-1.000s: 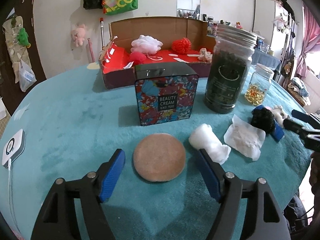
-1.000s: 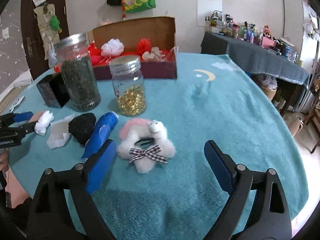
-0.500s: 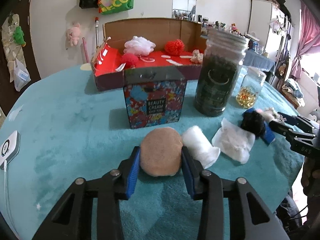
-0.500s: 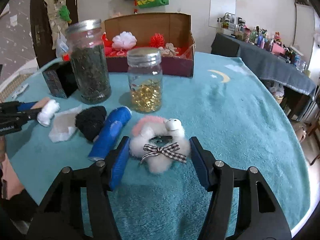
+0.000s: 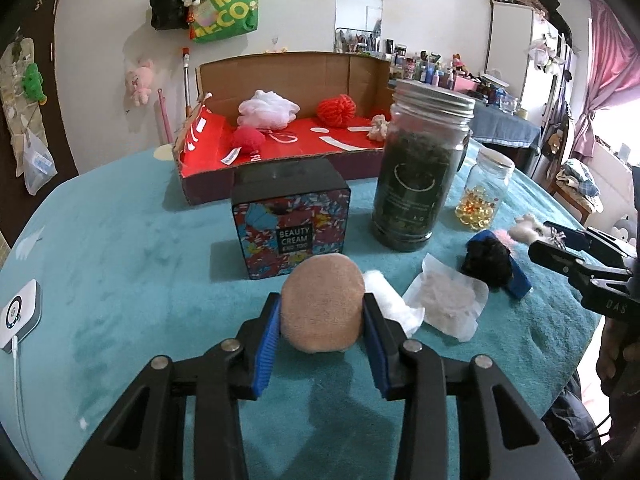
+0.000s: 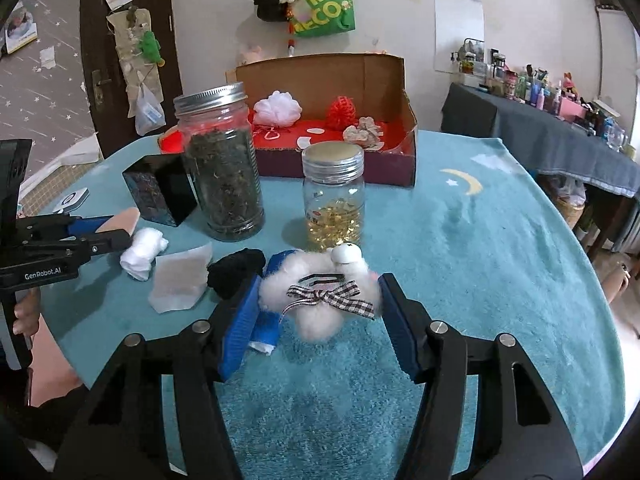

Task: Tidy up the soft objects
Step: 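Carry the sponge pad with the left tool while the right tool carries the bow plush into the box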

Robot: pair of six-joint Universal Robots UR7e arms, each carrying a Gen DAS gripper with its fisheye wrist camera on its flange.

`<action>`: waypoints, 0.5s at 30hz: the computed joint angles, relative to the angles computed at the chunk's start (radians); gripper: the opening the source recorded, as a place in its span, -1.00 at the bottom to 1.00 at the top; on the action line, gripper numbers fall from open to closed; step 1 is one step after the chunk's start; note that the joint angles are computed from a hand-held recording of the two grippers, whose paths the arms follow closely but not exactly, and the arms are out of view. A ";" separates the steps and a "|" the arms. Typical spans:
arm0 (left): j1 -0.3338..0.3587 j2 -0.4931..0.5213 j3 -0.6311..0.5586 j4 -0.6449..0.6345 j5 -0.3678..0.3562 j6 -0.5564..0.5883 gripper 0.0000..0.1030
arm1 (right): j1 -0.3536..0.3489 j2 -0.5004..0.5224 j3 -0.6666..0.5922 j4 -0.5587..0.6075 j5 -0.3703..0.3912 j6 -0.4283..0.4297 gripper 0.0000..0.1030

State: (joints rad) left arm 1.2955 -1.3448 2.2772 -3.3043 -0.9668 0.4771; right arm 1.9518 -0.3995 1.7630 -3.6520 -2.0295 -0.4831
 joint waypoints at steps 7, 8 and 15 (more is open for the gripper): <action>0.005 -0.004 -0.004 0.008 -0.009 -0.005 -0.20 | -0.001 -0.004 0.006 0.003 0.011 0.007 0.12; 0.005 -0.006 -0.005 0.013 -0.013 -0.006 -0.20 | -0.001 -0.003 0.004 0.006 0.013 0.007 0.12; 0.000 -0.010 -0.003 0.016 -0.023 0.003 -0.20 | 0.003 -0.002 0.002 0.014 0.025 -0.001 0.12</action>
State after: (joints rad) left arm 1.2953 -1.3549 2.2739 -3.2886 -0.9896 0.4806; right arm 1.9553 -0.4019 1.7648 -3.6378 -2.0048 -0.4838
